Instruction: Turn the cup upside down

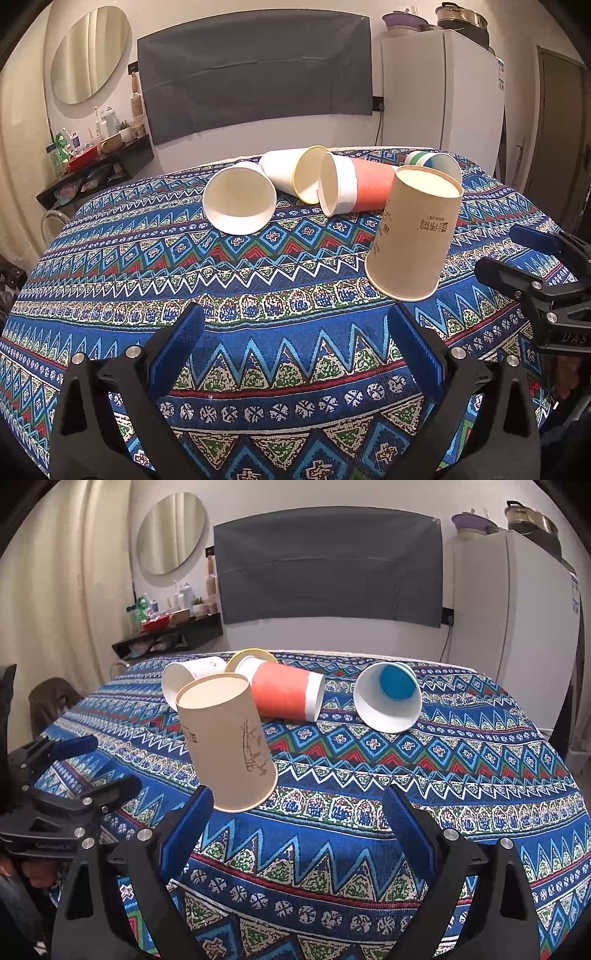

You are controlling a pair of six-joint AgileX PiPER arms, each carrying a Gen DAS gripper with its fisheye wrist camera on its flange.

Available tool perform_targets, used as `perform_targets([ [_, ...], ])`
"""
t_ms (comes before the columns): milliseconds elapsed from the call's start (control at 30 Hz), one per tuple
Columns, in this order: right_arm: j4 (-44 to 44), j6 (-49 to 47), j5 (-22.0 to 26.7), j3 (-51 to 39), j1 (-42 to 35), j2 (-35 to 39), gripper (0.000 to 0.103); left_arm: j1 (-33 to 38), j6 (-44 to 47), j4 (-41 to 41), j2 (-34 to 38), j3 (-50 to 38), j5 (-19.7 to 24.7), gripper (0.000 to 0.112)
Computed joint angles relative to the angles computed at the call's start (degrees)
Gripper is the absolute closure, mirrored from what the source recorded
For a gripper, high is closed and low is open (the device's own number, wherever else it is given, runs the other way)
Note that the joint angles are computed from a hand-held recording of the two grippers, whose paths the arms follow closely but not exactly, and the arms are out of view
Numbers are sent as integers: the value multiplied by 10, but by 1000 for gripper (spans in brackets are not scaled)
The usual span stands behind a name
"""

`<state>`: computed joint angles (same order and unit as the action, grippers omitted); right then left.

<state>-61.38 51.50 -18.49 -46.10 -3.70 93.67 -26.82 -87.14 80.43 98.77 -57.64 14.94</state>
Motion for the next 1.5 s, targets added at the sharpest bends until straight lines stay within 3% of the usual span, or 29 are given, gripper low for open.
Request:
perform_targets([
  [233, 8, -11, 6, 0, 5, 0, 14, 11, 11, -8, 2, 0, -26, 15],
  [333, 4, -9, 12, -3, 9, 1, 14, 7, -17, 23, 1, 3, -22, 15],
  [967, -17, 13, 20, -8, 12, 5, 14, -1, -14, 22, 3, 2, -8, 15],
  [1500, -18, 14, 25, -9, 14, 5, 13, 11, 15, -9, 1, 1, -26, 15],
])
